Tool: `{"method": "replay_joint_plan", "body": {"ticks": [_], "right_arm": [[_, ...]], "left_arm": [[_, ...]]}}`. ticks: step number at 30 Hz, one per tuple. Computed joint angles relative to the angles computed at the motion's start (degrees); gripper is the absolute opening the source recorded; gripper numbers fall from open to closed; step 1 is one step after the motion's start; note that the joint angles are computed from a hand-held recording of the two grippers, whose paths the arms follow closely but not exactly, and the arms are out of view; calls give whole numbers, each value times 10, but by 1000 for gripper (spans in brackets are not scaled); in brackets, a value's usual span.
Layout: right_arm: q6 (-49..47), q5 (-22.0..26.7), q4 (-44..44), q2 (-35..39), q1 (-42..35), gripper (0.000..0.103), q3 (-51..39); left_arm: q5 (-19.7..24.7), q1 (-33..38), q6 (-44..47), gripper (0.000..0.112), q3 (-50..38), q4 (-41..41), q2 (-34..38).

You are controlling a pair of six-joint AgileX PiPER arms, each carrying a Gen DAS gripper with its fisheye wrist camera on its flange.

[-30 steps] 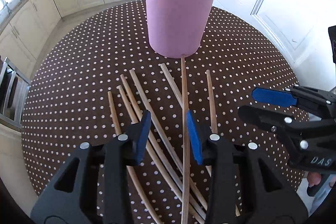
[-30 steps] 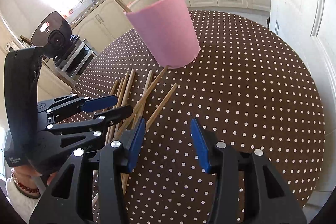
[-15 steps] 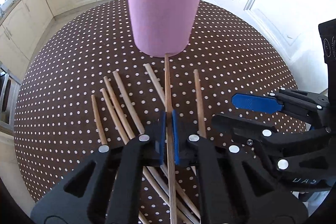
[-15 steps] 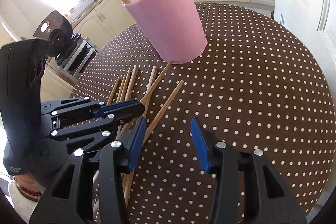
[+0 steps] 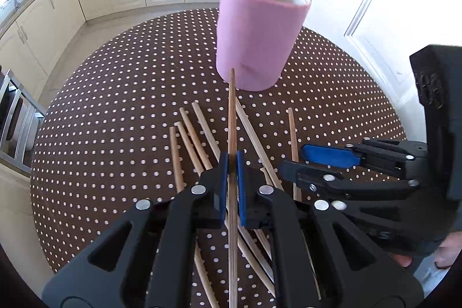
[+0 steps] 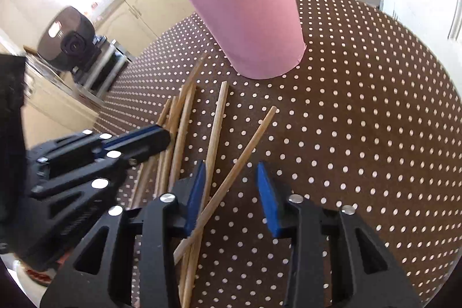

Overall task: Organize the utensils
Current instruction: 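Move both tools back to the pile and grasp one chopstick each, then lift both chopsticks upright and carry them over the pink cup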

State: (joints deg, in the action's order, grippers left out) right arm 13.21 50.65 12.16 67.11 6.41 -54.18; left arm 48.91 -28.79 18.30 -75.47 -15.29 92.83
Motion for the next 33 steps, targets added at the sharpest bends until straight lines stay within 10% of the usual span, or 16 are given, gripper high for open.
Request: {"method": "replay_joint_plan", "body": {"ticks": [8,24,33], "right_arm": [[65,-1,-59,26,40,5,-20],[132,64,-130,-80,120,5,-77],[276,148,-311,-92,291,5,-174]], "left_arm": [[14,39,40,7,14,-30,-30],[111,102,64,7,-19,-66,-134],[159,128,75,7,-48,-93,-197]]}}
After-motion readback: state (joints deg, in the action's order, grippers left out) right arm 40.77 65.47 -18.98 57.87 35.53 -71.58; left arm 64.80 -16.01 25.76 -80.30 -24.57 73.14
